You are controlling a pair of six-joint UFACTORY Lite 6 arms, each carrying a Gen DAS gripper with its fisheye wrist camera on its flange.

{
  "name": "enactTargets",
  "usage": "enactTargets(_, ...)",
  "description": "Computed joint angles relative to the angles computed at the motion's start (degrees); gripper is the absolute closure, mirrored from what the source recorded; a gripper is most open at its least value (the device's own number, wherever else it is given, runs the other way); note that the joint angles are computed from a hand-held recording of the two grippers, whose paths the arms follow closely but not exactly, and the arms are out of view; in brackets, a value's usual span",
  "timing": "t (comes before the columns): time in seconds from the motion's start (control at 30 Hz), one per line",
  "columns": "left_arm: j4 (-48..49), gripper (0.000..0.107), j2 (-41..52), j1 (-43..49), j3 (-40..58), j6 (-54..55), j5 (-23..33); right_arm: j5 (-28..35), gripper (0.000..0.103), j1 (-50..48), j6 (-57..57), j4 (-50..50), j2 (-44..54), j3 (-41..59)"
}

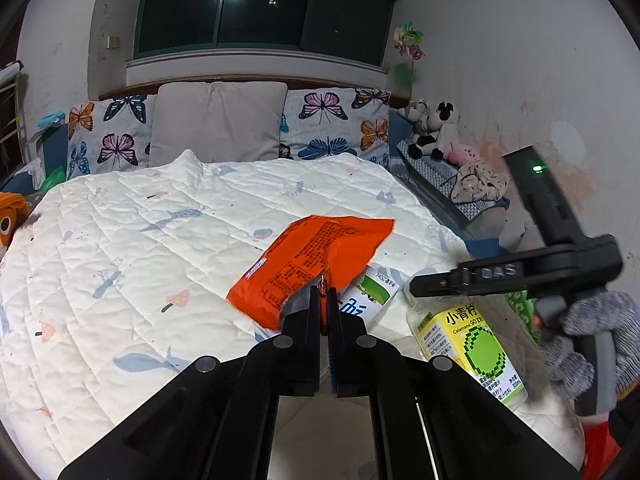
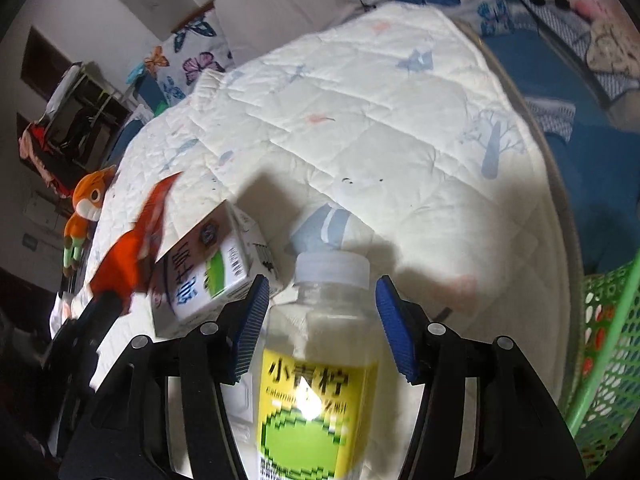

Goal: Collect trash
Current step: 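Carry the drink bottle in the right tool into the basket and release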

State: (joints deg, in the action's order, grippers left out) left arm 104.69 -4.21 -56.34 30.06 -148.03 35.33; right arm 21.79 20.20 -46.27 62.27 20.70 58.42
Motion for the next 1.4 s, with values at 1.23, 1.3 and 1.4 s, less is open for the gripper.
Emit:
enactTargets(1.23, -14.8, 0.104, 5.1, -17.2, 17.2, 15.8, 8.0, 22.1, 0.062, -28.9, -6.5, -4.8, -76.8, -40.6)
enactTargets(1.3, -14.8, 0.104, 6.6, -17.3, 19.1, 16.3, 7.3, 25.3, 0.062, -34.8, -9.3, -4.7, -78.9, -40.7)
enactTargets(1.4, -15.0, 0.104, 9.9, -17.5, 23.1, 17.6, 6.2, 31.8, 0.062, -46.6, -15.6, -3.4, -79.0, -39.4)
